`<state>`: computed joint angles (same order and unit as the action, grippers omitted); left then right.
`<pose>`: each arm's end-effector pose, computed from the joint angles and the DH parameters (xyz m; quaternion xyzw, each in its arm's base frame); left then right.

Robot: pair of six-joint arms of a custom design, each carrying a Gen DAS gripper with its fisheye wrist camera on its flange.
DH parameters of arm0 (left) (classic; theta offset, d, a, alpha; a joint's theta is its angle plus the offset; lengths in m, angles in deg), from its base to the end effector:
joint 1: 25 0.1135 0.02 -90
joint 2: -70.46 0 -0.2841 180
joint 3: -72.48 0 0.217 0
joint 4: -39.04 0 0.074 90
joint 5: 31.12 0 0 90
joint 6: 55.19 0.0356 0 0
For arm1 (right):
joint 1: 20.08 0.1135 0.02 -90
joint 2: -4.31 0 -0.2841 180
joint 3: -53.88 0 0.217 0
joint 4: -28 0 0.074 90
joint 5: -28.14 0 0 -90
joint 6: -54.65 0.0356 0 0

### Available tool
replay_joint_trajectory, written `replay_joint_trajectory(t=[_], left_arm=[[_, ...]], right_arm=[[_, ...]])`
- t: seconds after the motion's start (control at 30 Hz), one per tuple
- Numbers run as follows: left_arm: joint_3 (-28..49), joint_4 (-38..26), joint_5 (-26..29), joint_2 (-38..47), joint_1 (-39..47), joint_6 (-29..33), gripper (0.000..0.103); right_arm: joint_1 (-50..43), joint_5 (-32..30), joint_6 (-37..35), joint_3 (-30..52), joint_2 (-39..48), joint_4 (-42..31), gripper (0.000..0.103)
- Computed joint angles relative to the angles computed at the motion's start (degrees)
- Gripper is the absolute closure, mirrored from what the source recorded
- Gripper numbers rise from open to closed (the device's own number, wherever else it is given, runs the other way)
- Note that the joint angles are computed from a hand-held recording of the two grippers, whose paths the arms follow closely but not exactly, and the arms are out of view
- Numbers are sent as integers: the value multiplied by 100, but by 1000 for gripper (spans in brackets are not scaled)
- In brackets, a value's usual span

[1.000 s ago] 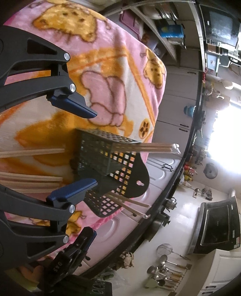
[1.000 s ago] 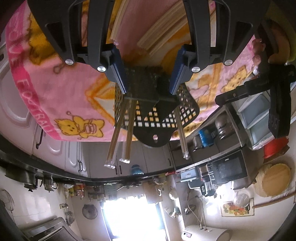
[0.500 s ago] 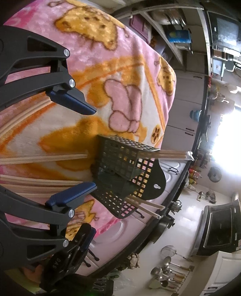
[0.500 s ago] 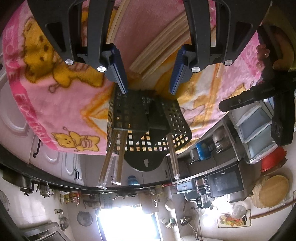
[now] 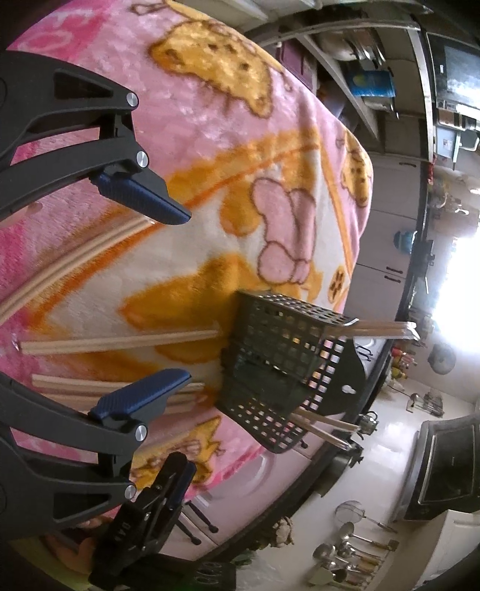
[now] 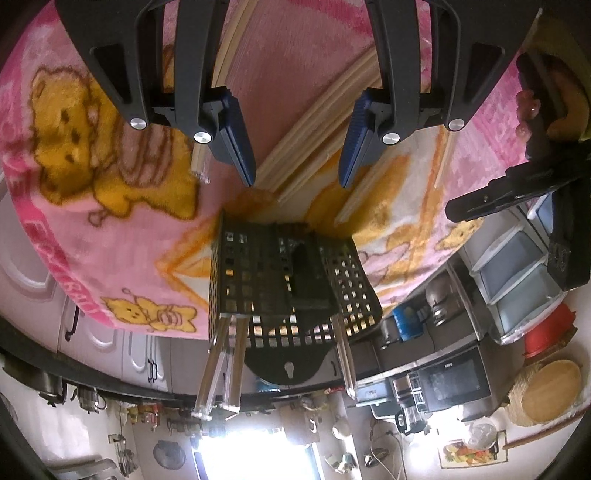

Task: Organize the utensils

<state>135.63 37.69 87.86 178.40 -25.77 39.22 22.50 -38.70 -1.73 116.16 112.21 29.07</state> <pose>0.3341 -0.0217 0.1551 0.1339 0.8930 -0.2205 0.3688 0.2563 0.2165 0.1539 0.0067 0.9069 0.0878 0.4121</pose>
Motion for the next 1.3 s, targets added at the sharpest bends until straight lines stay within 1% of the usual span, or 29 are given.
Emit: replay_joint_trajectory(t=[0.2, 0.43, 0.73, 0.83, 0.9, 1.0, 1.1, 1.17, 1.3], left_arm=[[-118, -28, -107, 113, 42, 173, 27], [-208, -107, -274, 256, 178, 290, 27], [-183, -289, -276, 423, 411, 378, 27], [-162, -380, -214, 446, 420, 433, 32], [-153, -413, -185, 455, 409, 458, 43], [-75, -490, -186, 511, 363, 437, 51], [-16, -483, -111, 583, 330, 394, 55], [31, -482, -158, 633, 285, 388, 58], [197, -561, -165, 744, 285, 359, 65]], right_arm=[[-26, -110, 180, 154, 217, -289, 58], [-99, -299, 344, 272, 417, -452, 58], [-234, -644, 413, 536, 654, -707, 58], [-312, -782, 453, 641, 751, -779, 58], [-396, -887, 499, 699, 801, -817, 58], [-522, -1039, 557, 759, 862, -829, 58], [-644, -1246, 583, 834, 921, -839, 58], [-710, -1328, 590, 928, 974, -899, 58], [-832, -1421, 571, 1100, 1078, -993, 62]])
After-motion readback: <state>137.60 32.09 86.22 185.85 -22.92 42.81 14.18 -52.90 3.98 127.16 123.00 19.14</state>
